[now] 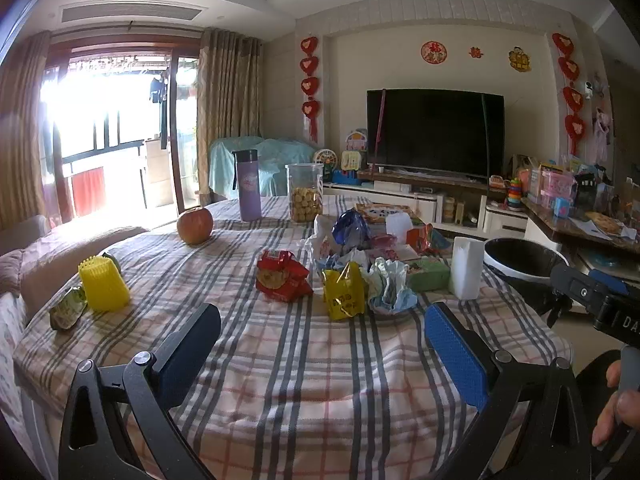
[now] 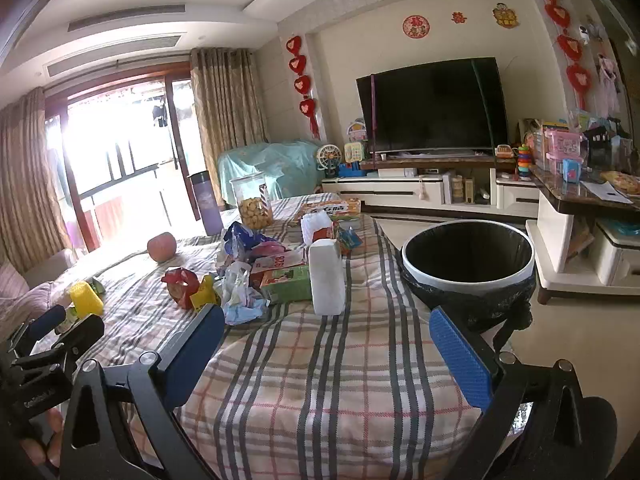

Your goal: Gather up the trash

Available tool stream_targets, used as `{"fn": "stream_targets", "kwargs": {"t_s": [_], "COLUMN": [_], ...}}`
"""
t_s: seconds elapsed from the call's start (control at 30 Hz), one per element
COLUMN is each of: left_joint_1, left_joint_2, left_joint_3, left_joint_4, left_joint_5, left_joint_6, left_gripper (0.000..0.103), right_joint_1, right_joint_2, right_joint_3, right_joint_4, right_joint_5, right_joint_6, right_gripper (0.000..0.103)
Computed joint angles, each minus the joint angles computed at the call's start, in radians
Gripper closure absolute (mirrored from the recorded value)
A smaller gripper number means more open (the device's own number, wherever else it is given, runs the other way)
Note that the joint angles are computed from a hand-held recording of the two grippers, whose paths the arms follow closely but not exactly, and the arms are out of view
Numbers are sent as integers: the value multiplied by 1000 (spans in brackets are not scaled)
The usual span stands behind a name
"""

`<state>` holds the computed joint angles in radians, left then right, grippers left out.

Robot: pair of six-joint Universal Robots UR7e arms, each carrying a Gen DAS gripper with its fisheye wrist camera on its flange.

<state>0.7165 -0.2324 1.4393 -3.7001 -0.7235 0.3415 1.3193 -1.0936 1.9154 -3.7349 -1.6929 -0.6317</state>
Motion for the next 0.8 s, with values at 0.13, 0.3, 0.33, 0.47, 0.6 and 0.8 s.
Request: {"fn": "stream_targets", "kwargs": {"t_s": [0.13, 0.3, 0.33, 0.47, 0.6, 0.8], "left_joint_1": [-4, -6, -7, -10, -12, -14], "left_joint_2": [2, 6, 6, 10, 13, 14], "left_joint_3": [1, 0, 1, 0, -3, -2], "left_joint_4": [-23, -38, -41, -57, -64, -67], "left_joint_5": [1, 1, 0, 3, 5, 10], "left_joint_6": [15, 25, 26, 40, 50, 47], "left_gripper": [0, 0, 0, 0, 0, 0], "right_joint_1": [0, 0, 0, 7, 17, 20], "right_joint_2": [13, 17, 14, 21, 34, 35], "right_joint_3": [-7, -11, -10, -9, -11, -5], "right_joint_4": [-12, -20, -20, -45, -81, -91], "right_joint_5": [-1, 5, 8, -1, -15, -11], "right_joint_6": [0, -1, 0, -15, -38, -50], "right_gripper": [0, 0, 0, 0, 0, 0]}}
